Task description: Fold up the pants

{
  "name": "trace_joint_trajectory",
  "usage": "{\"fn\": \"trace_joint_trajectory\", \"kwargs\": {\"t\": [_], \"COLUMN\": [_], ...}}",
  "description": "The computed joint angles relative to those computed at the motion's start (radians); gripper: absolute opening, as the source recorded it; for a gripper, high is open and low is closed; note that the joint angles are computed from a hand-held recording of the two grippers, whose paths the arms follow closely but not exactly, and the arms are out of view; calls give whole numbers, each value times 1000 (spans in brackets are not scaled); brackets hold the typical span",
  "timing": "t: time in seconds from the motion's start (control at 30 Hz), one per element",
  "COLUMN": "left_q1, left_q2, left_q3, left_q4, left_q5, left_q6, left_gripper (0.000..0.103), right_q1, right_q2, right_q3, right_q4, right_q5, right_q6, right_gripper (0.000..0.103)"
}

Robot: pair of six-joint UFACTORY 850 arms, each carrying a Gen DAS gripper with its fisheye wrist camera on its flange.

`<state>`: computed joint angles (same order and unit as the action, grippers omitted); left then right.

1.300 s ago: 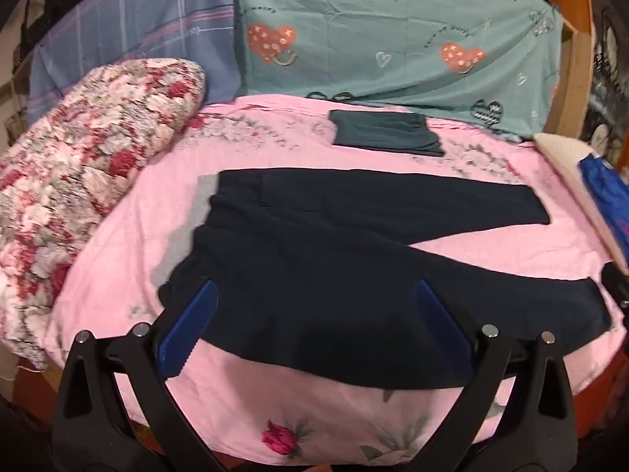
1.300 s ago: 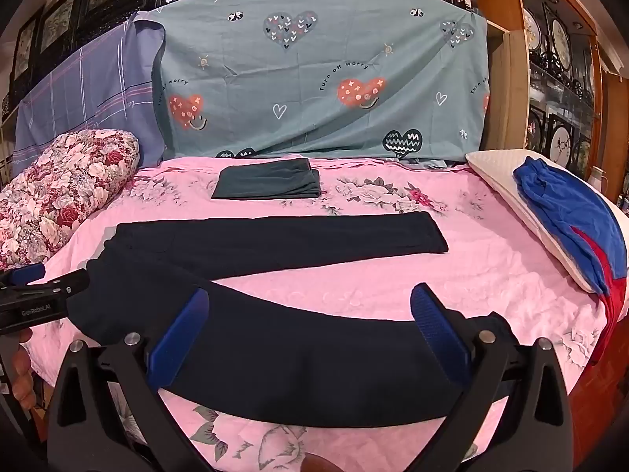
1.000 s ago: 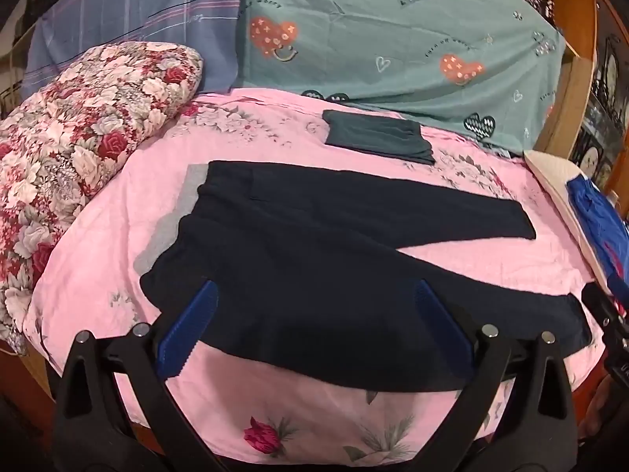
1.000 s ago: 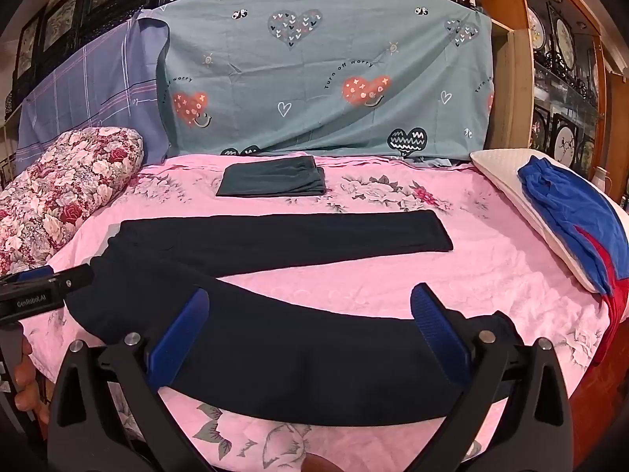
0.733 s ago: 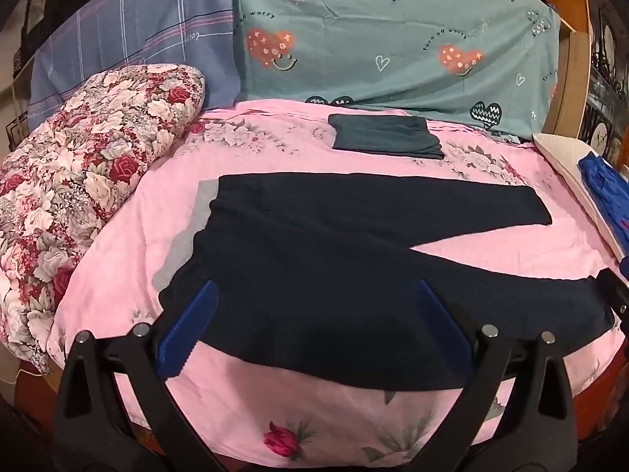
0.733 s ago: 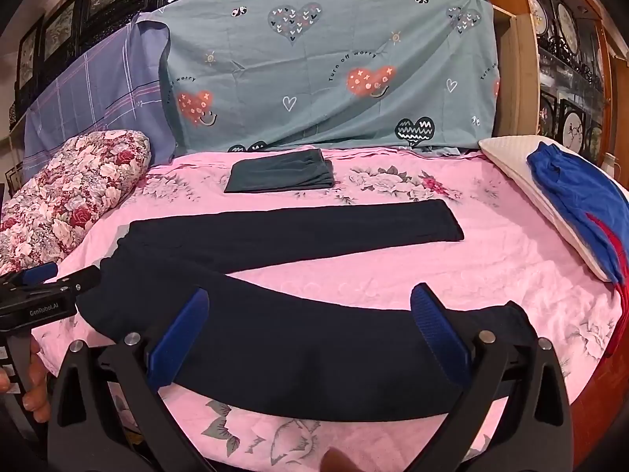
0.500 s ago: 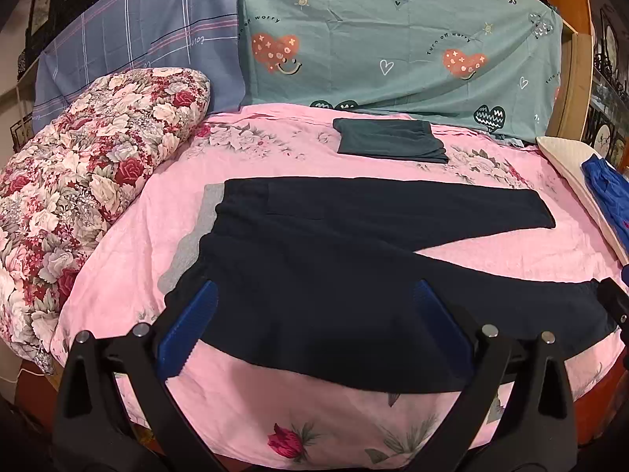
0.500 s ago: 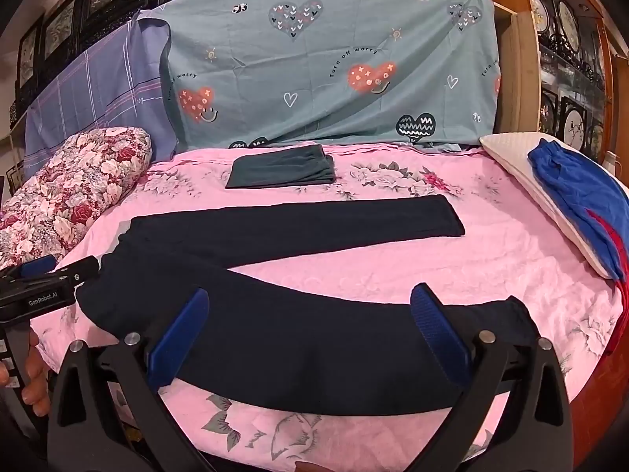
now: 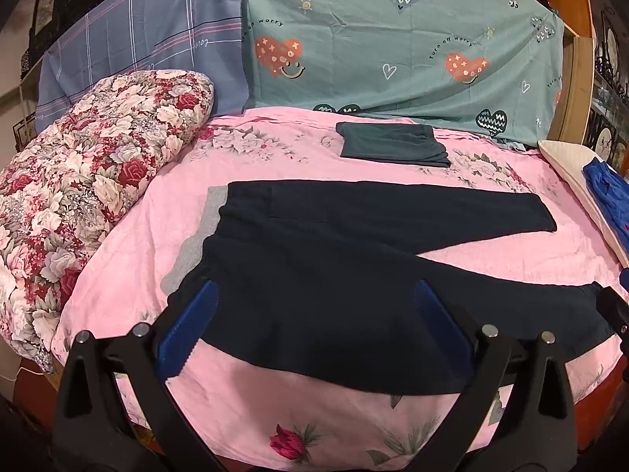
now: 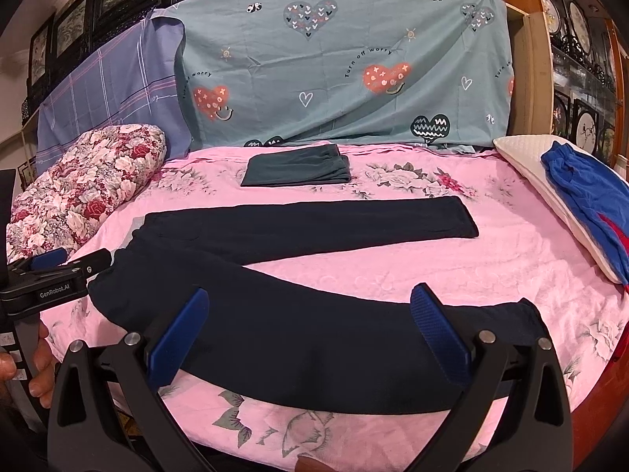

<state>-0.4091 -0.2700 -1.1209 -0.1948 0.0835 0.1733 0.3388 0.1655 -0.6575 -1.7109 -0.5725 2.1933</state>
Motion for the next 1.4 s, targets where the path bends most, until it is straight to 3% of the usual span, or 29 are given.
{"fn": "trace_joint_trajectory", "kwargs": {"t": [0.27,1.4], "left_q1": [3,9], "left_q2": [-2,-12], "left_q3": [-2,-14], "left_q4": [66,98], "left_q5": [-1,-10], "left_q6": [-75,-107], "left_gripper": [101,101], "right_q1": [2,2], "right_q2": [-1,-11], "right_q3": [1,-19], "right_q4": [2,26], "right_q5": [-5,5], "right_q6": [-7,-49], "right_gripper": [102,102]}}
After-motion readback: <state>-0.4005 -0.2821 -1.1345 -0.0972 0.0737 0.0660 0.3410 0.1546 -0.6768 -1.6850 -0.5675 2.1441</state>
